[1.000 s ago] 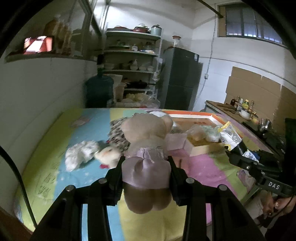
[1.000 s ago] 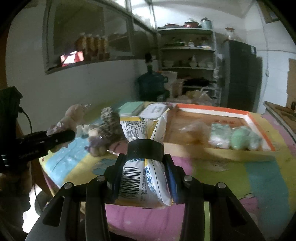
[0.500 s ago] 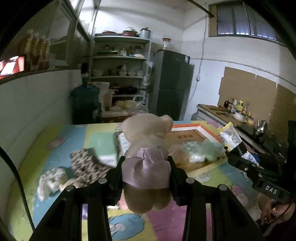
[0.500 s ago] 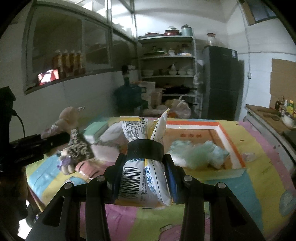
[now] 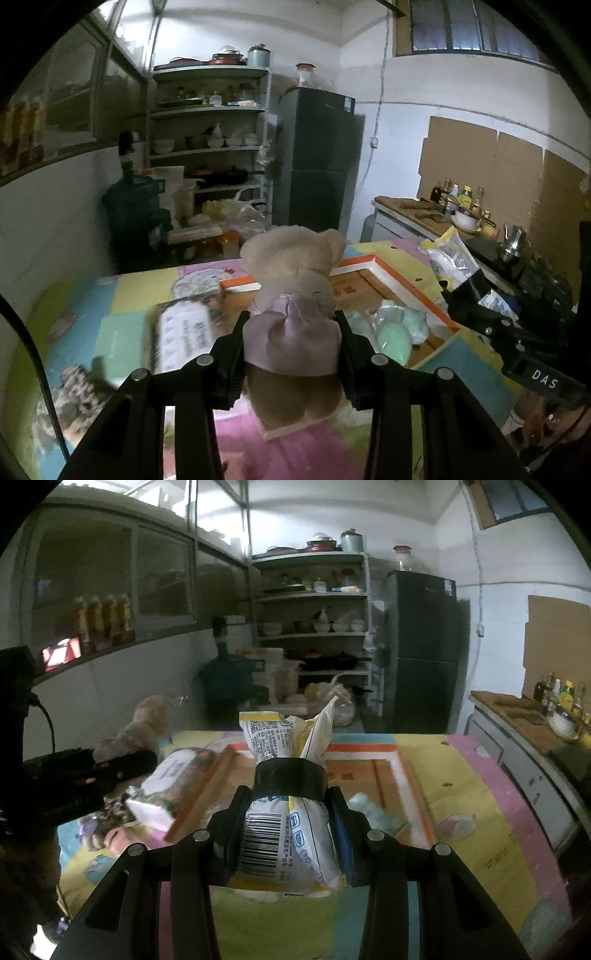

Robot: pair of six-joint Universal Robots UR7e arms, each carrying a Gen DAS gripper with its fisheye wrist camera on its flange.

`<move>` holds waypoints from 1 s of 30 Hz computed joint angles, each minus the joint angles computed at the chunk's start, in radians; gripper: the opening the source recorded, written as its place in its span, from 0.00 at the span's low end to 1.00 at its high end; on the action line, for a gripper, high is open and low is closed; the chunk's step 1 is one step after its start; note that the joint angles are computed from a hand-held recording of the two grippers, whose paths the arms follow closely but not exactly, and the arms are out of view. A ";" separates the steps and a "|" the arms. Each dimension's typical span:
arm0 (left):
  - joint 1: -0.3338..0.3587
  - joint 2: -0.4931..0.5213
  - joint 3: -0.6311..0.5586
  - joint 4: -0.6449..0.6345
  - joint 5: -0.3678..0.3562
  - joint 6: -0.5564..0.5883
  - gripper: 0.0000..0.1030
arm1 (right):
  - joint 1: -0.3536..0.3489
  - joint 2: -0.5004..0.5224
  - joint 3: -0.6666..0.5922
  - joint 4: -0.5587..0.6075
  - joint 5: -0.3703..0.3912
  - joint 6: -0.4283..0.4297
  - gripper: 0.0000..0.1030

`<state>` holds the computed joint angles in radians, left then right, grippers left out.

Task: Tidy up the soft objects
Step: 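Lift and carry the snack bag and pink-dress teddy over the tray with both tools, then lower the teddy and snack bag into the tray with both tools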

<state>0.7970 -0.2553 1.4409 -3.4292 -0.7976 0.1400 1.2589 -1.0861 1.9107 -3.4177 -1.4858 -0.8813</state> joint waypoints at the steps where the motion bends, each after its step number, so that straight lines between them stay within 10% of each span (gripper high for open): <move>1: 0.001 0.010 -0.021 0.015 -0.002 0.000 0.41 | -0.002 0.000 -0.013 0.014 -0.001 0.001 0.41; 30: 0.066 0.324 -0.708 0.542 0.014 -0.131 0.41 | 0.003 0.198 -0.520 0.477 -0.113 0.082 0.42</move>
<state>0.8625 0.0690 0.7330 -2.8872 -0.7839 0.0091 1.2615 -0.8878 1.3904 -2.9407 -1.5991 -0.7994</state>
